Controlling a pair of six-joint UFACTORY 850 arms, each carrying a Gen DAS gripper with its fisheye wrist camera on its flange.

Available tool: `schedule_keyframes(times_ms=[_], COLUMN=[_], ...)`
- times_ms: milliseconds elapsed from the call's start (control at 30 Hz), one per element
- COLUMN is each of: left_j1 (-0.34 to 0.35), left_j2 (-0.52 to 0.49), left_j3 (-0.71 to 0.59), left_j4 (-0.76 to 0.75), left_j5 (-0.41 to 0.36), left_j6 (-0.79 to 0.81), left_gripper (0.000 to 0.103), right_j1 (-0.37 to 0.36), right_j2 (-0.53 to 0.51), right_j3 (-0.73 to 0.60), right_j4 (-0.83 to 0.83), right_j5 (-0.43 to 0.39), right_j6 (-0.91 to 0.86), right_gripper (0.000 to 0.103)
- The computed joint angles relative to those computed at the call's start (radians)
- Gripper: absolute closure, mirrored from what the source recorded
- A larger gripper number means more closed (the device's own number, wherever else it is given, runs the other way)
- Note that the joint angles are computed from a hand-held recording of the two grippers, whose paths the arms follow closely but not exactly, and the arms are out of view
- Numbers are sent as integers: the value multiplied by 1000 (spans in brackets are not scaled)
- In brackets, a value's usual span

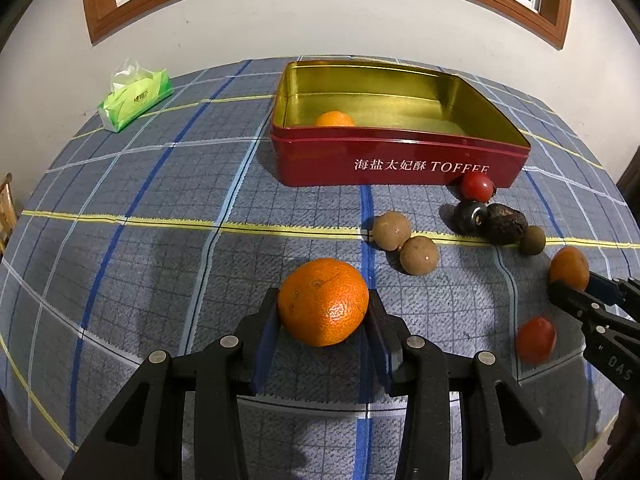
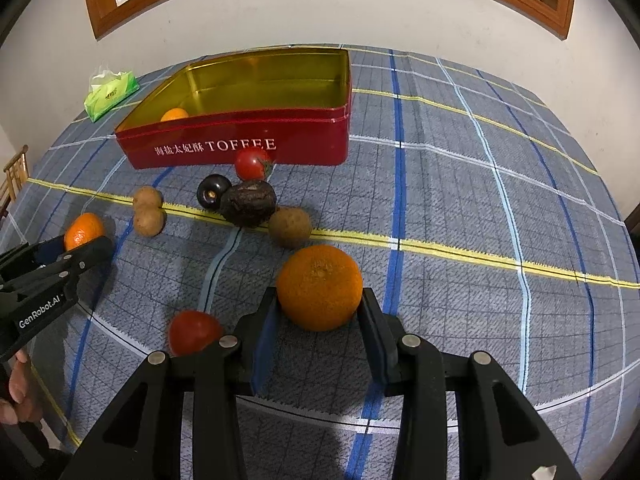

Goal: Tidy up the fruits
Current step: 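Carry the mandarin in left gripper and orange in right gripper over the tin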

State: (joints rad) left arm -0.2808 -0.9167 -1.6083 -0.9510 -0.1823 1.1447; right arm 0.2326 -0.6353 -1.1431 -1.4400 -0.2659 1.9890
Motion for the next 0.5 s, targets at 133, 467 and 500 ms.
schedule_keyframes(times_ms=[133, 467, 500], left_j1=[0, 1, 0], left_j2=[0, -15, -18], left_j3=[-3, -47, -55], left_j4=[-12, 23, 32], left_j5=[3, -17, -21], left_j6=[15, -8, -17], left_gripper=[61, 61, 61], right_j1=[1, -2, -3], right_j2=[7, 20, 20], right_j3=[-7, -38, -43], right_j4=[16, 10, 9], right_j5=[-9, -18, -16], right_j6=[-25, -42, -45], right_gripper=[66, 66, 66])
